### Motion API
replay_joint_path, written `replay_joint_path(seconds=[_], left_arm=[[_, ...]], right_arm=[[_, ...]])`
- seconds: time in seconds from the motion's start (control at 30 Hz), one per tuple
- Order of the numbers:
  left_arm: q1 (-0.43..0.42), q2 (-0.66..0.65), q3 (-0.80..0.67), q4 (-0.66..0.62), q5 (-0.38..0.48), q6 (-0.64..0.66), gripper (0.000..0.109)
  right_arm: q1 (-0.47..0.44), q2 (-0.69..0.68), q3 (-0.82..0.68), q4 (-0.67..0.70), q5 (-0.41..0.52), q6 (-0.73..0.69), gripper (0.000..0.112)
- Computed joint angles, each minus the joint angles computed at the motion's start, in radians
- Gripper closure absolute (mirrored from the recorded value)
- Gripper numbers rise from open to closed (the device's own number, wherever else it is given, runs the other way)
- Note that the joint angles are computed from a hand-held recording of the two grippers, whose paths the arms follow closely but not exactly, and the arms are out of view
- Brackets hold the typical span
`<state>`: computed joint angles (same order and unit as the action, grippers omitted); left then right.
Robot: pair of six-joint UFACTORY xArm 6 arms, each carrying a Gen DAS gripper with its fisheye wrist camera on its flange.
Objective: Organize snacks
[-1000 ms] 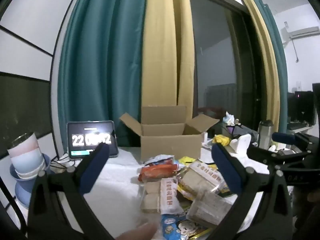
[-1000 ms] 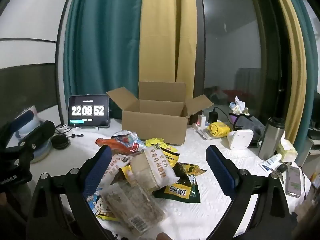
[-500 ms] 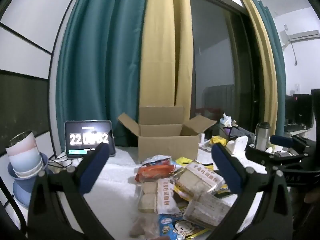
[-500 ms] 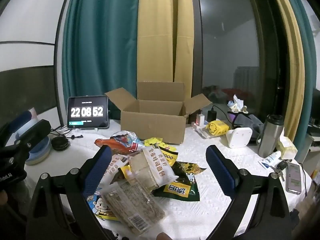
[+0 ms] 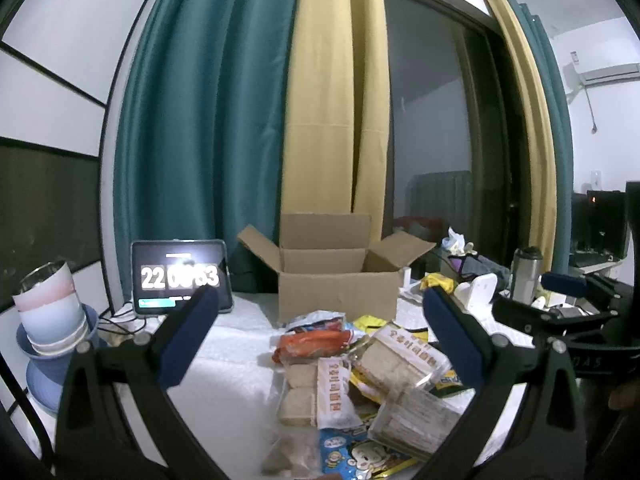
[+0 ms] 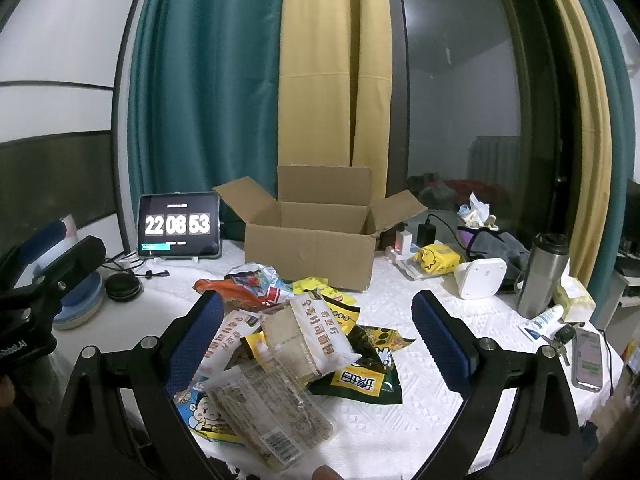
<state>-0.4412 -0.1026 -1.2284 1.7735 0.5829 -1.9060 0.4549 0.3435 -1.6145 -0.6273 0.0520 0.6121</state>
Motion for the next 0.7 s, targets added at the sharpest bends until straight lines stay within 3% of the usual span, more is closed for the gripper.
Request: replay_joint_path(seconds=[0.7], left_arm=[[-0.004,-0.001,0.001,0.007,-0.001,0.002,0.006]], right_arm=[[0.000,0.001,0.002,0.008,-0.004,-0.006,0.015]])
